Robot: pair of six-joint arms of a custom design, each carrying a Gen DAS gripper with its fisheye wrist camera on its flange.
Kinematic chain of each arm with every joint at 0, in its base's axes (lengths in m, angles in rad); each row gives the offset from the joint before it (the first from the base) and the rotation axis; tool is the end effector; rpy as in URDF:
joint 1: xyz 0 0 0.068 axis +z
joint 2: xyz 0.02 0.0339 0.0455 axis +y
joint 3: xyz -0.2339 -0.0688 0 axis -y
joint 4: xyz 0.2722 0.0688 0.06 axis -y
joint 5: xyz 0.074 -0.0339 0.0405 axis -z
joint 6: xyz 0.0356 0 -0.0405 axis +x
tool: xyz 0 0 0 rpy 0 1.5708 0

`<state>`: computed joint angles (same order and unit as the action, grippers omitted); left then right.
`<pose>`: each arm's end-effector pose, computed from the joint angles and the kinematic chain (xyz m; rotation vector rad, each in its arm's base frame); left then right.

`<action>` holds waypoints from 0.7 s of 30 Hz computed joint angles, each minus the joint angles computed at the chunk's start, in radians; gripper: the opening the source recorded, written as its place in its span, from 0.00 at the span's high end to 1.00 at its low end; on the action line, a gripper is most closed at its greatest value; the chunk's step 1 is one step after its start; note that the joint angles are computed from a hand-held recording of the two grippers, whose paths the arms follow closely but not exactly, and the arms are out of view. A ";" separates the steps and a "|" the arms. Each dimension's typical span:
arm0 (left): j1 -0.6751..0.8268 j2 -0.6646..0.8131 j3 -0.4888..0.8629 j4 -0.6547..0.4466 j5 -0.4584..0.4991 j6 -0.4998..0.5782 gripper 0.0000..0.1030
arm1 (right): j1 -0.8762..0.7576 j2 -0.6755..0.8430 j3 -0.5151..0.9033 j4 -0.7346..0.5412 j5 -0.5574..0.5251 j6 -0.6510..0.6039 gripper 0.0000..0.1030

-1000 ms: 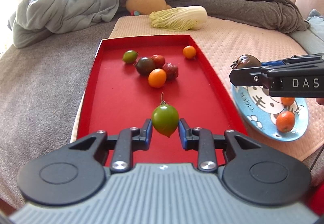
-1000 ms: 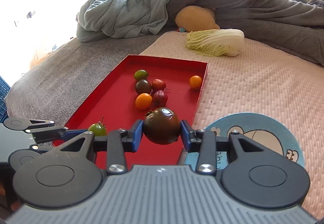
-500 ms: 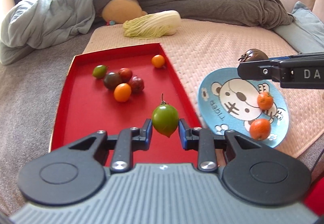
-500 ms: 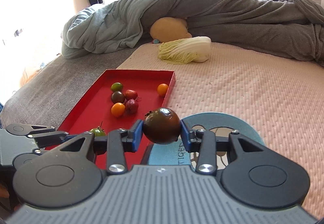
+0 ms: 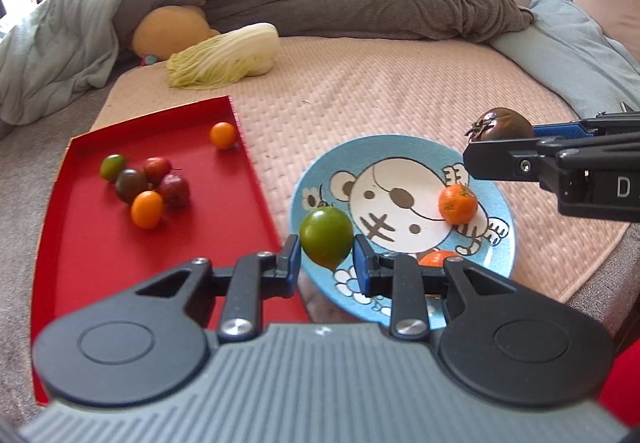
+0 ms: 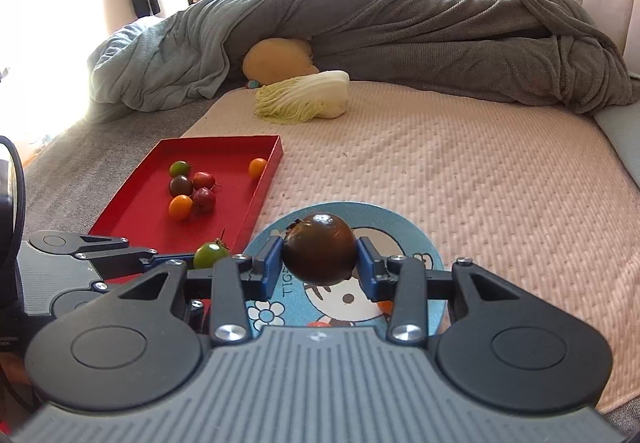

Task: Organize fruits
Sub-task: 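Carry the green and dark tomatoes over the blue plate with both tools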

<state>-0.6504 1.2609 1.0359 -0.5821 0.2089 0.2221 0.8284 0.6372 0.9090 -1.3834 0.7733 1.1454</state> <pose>0.2364 -0.1891 0.2554 1.1058 2.1329 -0.4507 0.1009 0.0732 0.2944 0.5685 2.1957 -0.0665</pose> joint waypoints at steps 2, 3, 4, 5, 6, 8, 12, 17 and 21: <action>-0.013 0.013 -0.002 0.009 0.000 -0.003 0.70 | 0.000 -0.009 -0.012 -0.006 -0.005 0.006 0.56; -0.018 0.020 -0.002 0.014 -0.001 -0.004 0.70 | -0.012 -0.013 -0.018 0.003 -0.015 -0.003 0.56; -0.023 0.030 -0.001 0.019 -0.002 -0.004 0.70 | -0.021 -0.020 -0.026 0.008 -0.023 -0.010 0.56; -0.027 0.041 0.000 0.024 -0.003 -0.006 0.70 | -0.028 -0.027 -0.034 0.012 -0.029 -0.014 0.56; -0.030 0.050 0.002 0.029 -0.006 -0.008 0.70 | -0.041 -0.034 -0.041 0.021 -0.037 -0.025 0.56; -0.034 0.069 0.005 0.038 -0.010 -0.013 0.70 | -0.070 -0.047 -0.054 0.044 -0.054 -0.054 0.56; -0.038 0.104 0.015 0.052 -0.017 -0.020 0.70 | -0.114 -0.071 -0.076 0.081 -0.082 -0.101 0.56; -0.050 0.158 0.042 0.068 -0.020 -0.039 0.70 | -0.158 -0.106 -0.101 0.101 -0.109 -0.136 0.56; -0.073 0.200 0.066 0.084 -0.031 -0.060 0.70 | -0.185 -0.141 -0.118 0.093 -0.122 -0.143 0.56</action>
